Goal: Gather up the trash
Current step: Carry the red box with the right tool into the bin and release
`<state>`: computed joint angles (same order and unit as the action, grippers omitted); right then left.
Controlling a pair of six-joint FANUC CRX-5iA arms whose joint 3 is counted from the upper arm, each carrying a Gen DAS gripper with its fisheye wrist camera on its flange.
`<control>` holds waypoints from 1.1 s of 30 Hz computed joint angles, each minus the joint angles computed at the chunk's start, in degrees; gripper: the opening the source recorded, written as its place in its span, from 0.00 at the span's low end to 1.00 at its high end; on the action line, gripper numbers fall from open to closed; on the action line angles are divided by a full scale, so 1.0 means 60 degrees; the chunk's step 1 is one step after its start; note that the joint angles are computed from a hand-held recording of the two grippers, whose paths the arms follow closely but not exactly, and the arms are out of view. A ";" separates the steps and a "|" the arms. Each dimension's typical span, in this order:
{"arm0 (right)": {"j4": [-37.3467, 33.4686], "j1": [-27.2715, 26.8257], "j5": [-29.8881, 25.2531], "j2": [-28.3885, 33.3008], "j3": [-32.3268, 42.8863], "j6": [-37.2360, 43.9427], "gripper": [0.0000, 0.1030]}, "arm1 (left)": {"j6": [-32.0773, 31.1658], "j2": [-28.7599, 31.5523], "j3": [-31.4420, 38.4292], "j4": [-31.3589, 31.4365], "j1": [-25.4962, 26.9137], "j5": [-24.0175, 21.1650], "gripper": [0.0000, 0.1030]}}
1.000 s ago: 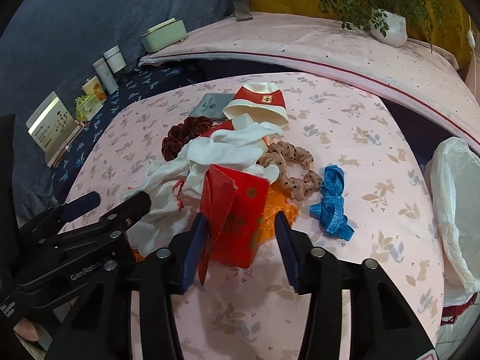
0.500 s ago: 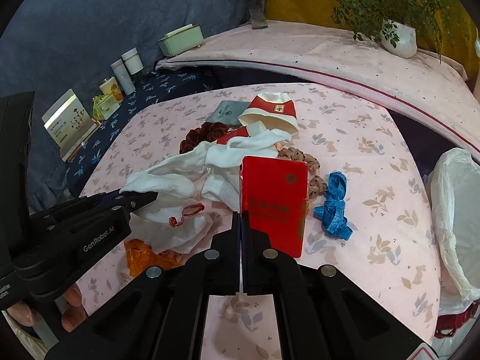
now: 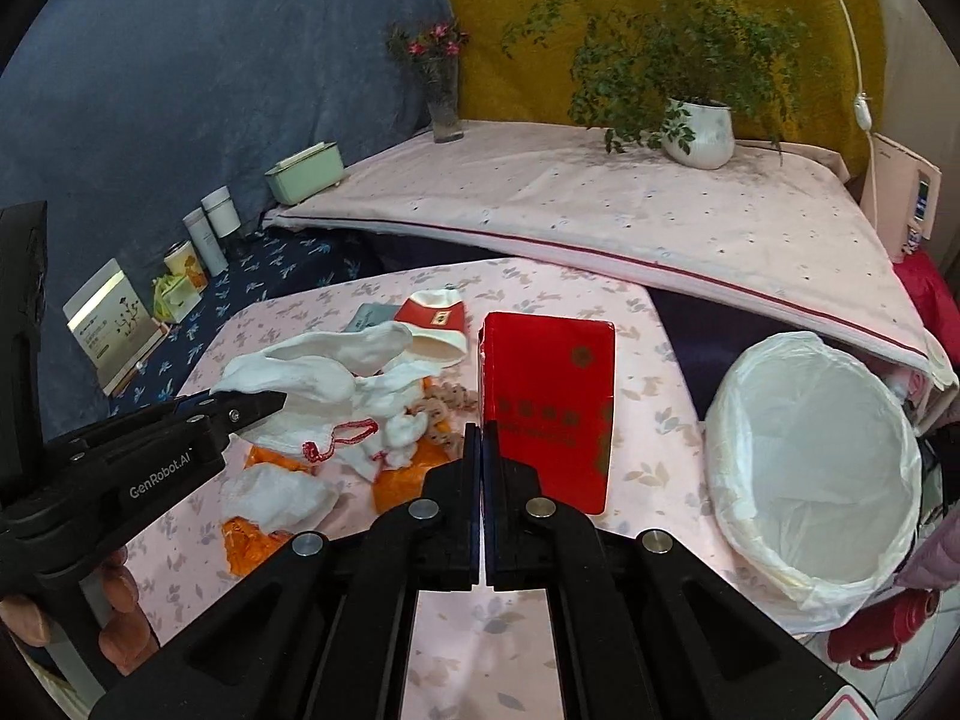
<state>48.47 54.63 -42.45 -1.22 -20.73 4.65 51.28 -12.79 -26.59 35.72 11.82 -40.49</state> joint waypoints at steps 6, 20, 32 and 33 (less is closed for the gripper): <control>0.0381 -0.0331 -0.0507 -0.0944 -0.0919 -0.0740 0.01 | 0.0138 0.0223 0.0343 -0.0026 -0.1308 0.0277 0.11; -0.0019 -0.1405 -0.1147 -0.2554 -0.2549 -0.1335 0.01 | 0.0539 0.1844 0.1782 -0.0279 -0.4036 0.0423 0.12; -0.0502 -0.2270 -0.0732 -0.2702 -0.2808 -0.1217 0.02 | 0.0799 0.2897 0.2619 -0.0378 -0.4815 0.0576 0.29; -0.0465 -0.2287 -0.0785 -0.2684 -0.2812 -0.1305 0.05 | 0.0982 0.2918 0.2680 -0.0553 -0.4828 0.0598 0.39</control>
<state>45.68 40.90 -47.16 -17.32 -37.60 -3.18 57.18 4.72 -10.51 32.40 -17.14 -36.91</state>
